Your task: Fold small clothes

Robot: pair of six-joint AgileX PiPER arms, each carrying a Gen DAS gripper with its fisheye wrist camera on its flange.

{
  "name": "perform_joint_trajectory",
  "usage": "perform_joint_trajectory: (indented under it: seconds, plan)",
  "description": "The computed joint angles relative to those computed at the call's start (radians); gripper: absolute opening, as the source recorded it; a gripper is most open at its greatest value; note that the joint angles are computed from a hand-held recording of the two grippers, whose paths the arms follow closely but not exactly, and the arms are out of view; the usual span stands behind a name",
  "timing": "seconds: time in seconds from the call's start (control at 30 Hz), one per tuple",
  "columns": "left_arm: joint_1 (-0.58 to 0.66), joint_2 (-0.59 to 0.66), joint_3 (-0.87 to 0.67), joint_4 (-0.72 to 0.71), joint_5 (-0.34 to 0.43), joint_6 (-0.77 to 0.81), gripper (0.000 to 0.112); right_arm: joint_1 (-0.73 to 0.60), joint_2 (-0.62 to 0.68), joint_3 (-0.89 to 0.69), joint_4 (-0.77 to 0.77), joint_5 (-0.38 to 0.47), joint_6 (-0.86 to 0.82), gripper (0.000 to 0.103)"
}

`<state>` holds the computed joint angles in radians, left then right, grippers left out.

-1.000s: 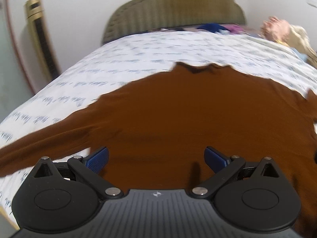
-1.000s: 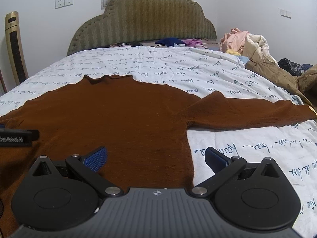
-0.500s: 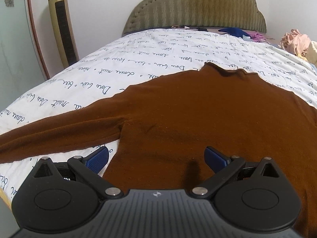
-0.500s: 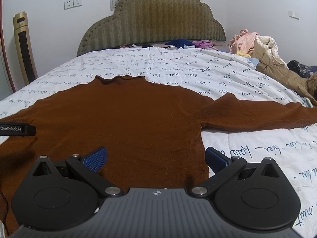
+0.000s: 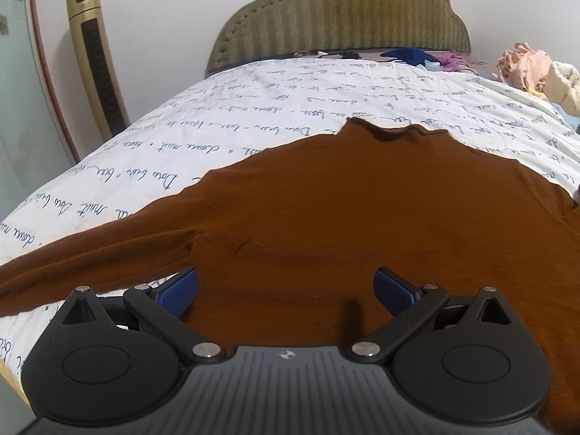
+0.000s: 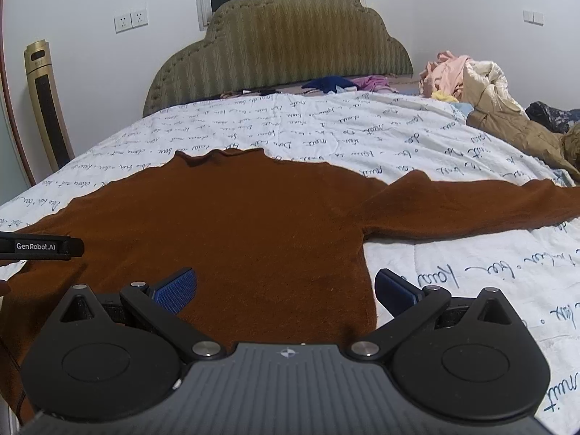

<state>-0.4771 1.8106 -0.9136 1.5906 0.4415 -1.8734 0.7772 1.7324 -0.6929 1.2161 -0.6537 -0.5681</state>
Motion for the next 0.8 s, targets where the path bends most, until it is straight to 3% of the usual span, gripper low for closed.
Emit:
perform_joint_trajectory:
  seconds: [0.23, 0.5, 0.8]
  plan:
    - [-0.031, 0.013, -0.027, -0.036, 0.015, 0.046, 0.103, -0.004, 0.003, 0.011, -0.033, -0.007, 0.016, 0.103]
    - [-0.065, 0.019, -0.054, -0.042, -0.009, 0.042, 0.103, -0.006, -0.008, 0.076, -0.198, -0.057, 0.136, 0.103]
    - [-0.176, 0.102, -0.126, 0.013, 0.013, 0.020, 0.103, -0.221, -0.092, 0.221, -0.503, -0.029, 0.457, 0.103]
